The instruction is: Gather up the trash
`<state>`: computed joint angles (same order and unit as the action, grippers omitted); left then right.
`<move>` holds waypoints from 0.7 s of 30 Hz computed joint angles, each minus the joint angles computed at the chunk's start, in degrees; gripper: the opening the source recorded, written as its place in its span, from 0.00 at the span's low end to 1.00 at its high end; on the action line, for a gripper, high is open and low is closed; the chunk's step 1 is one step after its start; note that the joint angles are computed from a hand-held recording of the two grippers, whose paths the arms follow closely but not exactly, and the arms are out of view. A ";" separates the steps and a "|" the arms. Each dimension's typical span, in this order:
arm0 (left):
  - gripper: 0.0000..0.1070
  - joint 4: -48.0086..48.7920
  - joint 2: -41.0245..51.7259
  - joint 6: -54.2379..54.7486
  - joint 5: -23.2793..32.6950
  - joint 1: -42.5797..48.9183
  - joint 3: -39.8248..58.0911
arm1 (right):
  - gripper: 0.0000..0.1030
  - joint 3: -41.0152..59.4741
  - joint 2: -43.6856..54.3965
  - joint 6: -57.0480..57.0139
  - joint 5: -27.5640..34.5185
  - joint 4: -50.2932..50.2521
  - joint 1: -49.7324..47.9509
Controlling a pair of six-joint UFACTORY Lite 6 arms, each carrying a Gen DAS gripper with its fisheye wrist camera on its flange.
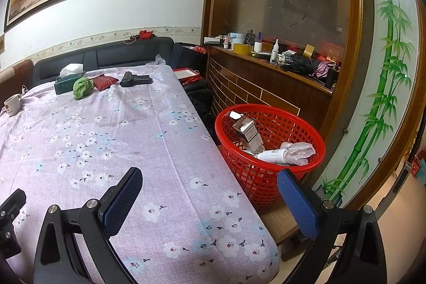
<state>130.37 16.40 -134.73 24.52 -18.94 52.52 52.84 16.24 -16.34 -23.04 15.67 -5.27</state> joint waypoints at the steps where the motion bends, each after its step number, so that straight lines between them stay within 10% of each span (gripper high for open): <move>1: 0.95 -0.03 0.04 0.01 -0.09 0.07 0.09 | 0.99 -0.09 -0.10 -0.18 -0.04 0.26 0.06; 12: 0.95 2.93 -0.04 -2.60 -2.33 2.53 0.06 | 0.99 0.15 0.29 -0.42 0.04 0.22 0.29; 21: 0.95 13.35 4.72 -12.53 -13.94 22.00 8.25 | 0.99 8.40 5.27 -0.91 6.93 0.96 5.55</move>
<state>143.72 21.13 -147.25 10.58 3.05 60.76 61.24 21.51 -17.25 -16.11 16.63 0.28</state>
